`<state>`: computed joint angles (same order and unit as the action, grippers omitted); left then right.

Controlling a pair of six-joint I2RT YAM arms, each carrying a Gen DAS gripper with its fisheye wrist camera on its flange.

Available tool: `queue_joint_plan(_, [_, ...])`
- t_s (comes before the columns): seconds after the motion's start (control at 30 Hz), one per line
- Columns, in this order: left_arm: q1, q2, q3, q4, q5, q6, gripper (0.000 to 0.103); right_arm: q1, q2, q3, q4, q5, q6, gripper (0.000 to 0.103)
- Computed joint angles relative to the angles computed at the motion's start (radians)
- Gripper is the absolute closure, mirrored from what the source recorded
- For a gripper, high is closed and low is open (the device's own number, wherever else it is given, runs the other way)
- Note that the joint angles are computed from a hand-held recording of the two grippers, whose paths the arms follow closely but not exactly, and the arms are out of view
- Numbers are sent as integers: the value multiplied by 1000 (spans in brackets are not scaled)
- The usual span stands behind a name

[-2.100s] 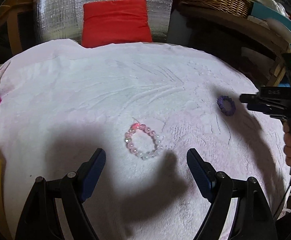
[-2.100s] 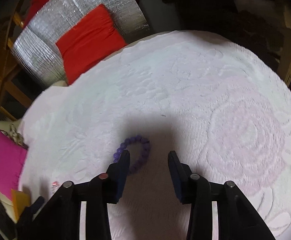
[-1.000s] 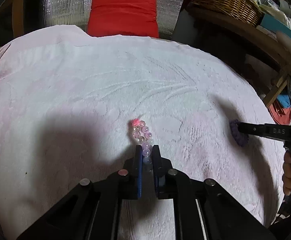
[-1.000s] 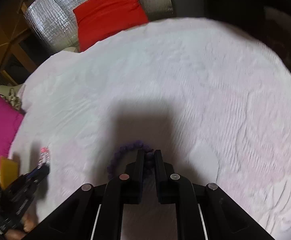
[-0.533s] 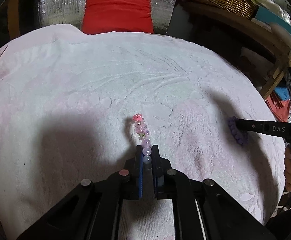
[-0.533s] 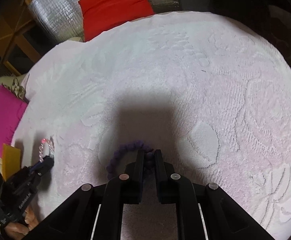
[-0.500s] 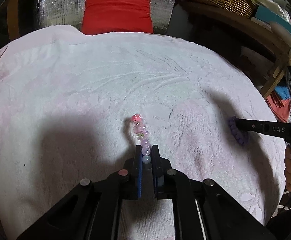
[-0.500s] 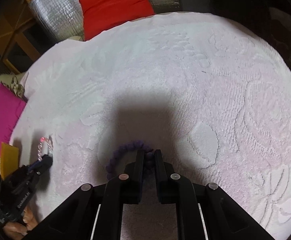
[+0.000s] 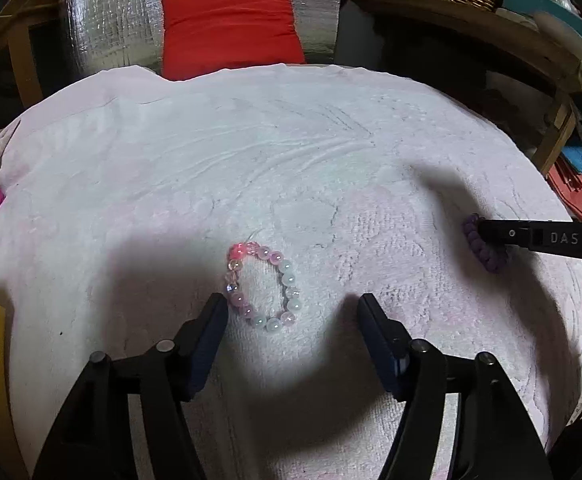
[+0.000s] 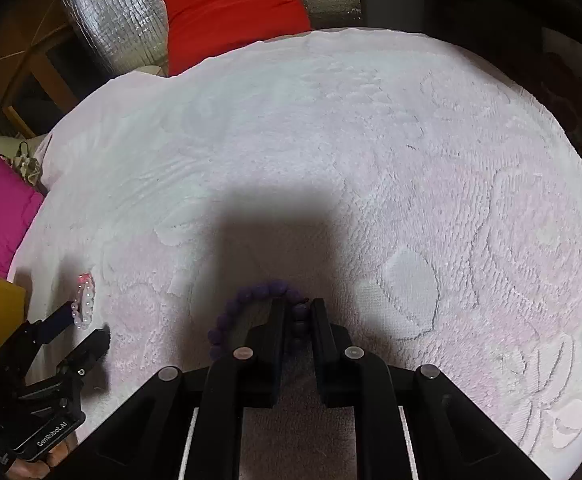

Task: Organize jewelry
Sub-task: 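Lower the left tool onto the pink-white bead bracelet and close on it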

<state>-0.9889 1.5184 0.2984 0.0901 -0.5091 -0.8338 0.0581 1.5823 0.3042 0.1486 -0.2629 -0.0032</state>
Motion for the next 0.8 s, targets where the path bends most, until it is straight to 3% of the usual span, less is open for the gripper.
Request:
queue_joint_plan(0.1, [-9, 23, 21, -46, -30, -43, 18, -12, -4, 0, -6, -10, -8, 87])
queue_joint_plan(0.2, [-3, 28, 21, -56, -30, -70, 15, -21, -8, -4, -6, -13, -23, 87])
queue_joint_plan(0.33, [-3, 59, 41, -96, -43, -131, 3, -27, -22, -23, 8, -16, -30, 87])
queue_joint_plan(0.8, [-20, 43, 55, -184, -5, -279, 0, -14, -45, -49, 31, -1, -29, 87])
